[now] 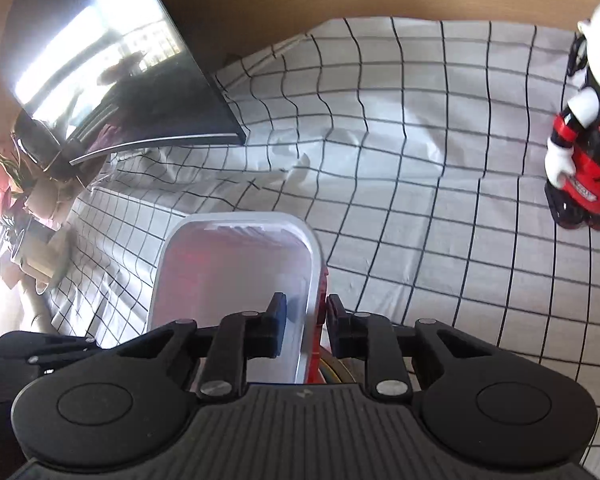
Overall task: Organize plates and bowls
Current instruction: 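Lift the white tray with the left gripper while the right gripper grips its other rim, then carry the white tray over the bowl stack and lower it into the top bowl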
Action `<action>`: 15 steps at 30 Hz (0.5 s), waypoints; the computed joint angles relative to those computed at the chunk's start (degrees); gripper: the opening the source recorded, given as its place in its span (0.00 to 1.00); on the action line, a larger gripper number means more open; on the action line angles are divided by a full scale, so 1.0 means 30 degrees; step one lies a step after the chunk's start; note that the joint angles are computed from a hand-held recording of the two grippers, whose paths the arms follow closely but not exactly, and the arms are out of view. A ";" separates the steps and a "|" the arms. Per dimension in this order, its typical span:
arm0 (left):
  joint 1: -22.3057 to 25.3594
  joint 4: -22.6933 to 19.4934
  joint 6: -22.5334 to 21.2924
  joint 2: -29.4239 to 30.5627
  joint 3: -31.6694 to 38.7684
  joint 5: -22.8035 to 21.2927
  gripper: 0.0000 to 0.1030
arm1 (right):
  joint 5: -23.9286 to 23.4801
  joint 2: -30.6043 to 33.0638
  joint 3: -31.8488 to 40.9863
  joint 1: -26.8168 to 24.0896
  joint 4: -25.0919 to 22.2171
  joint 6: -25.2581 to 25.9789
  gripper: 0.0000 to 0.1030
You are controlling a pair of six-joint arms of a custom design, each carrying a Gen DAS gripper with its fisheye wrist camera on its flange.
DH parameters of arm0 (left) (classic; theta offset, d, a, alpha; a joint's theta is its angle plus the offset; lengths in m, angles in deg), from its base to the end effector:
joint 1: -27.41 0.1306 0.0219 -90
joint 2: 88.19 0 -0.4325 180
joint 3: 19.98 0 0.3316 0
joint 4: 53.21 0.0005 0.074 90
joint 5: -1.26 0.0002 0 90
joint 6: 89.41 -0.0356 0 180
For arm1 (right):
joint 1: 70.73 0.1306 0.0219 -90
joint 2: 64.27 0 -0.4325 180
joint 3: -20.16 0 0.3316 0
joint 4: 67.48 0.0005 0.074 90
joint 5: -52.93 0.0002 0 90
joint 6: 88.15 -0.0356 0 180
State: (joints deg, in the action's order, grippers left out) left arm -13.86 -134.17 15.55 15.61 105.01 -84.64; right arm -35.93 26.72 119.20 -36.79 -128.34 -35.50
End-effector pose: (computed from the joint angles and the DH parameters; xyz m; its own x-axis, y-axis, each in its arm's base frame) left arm 0.3657 -0.3250 0.5758 -0.8042 0.3632 -0.4705 0.4941 0.8485 -0.1896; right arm 0.3523 0.2356 0.5220 -0.8580 0.1537 -0.4901 -0.0349 0.9346 0.3541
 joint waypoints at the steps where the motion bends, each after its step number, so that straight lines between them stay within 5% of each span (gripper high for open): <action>1: 0.0045 0.0088 0.0183 0.0039 0.0068 0.0014 0.12 | 0.0353 -0.0062 0.0161 0.0179 -0.0022 0.0263 0.18; 10: 0.0102 0.0823 0.0597 -0.0009 0.0505 -0.0137 0.12 | 0.1439 -0.1065 0.0520 0.0709 0.0589 0.1565 0.18; 15: 0.0182 0.0667 0.0871 -0.0056 0.0395 -0.0057 0.12 | 0.0569 -0.1489 -0.0077 0.0612 0.1093 0.1434 0.20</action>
State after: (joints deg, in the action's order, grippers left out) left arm -13.31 -132.17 18.16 15.44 106.19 -84.81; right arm -34.22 22.26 118.97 -34.96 -125.06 -31.20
